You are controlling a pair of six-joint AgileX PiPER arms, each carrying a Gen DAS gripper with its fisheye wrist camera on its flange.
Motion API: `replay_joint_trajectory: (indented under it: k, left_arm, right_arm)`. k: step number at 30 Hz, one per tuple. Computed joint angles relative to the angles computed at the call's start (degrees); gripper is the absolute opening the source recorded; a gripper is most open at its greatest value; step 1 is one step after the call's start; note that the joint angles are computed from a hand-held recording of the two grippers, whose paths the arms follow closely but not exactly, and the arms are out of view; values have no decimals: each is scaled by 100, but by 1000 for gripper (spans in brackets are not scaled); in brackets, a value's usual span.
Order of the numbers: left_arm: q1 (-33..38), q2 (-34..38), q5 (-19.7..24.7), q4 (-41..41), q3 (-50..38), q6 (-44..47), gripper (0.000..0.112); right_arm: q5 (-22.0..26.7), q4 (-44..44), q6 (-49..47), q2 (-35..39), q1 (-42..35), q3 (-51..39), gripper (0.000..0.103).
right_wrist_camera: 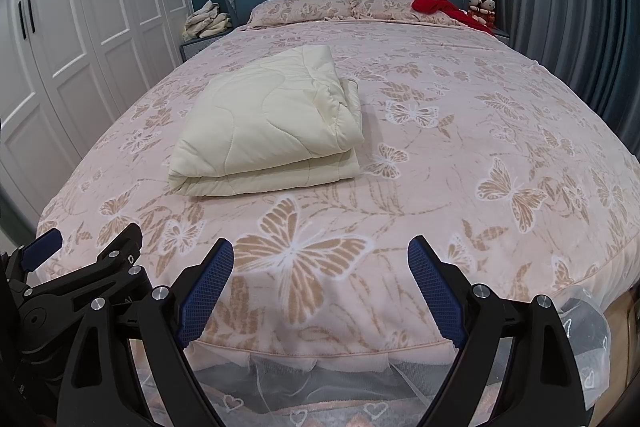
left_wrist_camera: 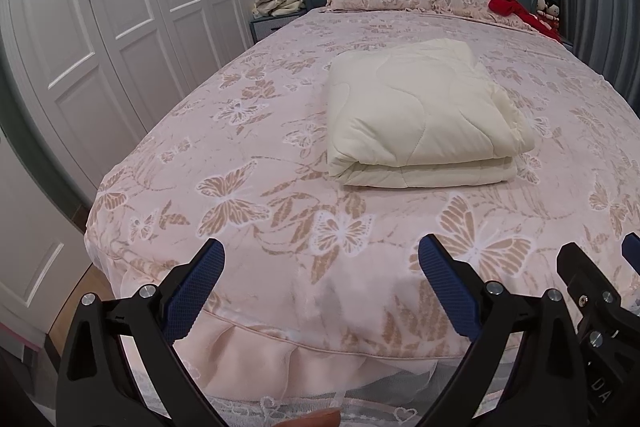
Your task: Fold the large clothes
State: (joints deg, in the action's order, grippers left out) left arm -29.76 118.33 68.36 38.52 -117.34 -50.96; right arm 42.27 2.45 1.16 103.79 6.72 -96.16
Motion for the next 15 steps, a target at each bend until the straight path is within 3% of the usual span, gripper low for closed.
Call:
replay_joint_trajectory:
  k: [13,15]
  left_arm:
    - [32,-17,-36,-1,27,38,92]
    - [28,-33,-68,-35,39,78,87]
  right_arm:
    - [25,-64,87,5,37,-26,87]
    - [30,-85,111,10,47,-33,87]
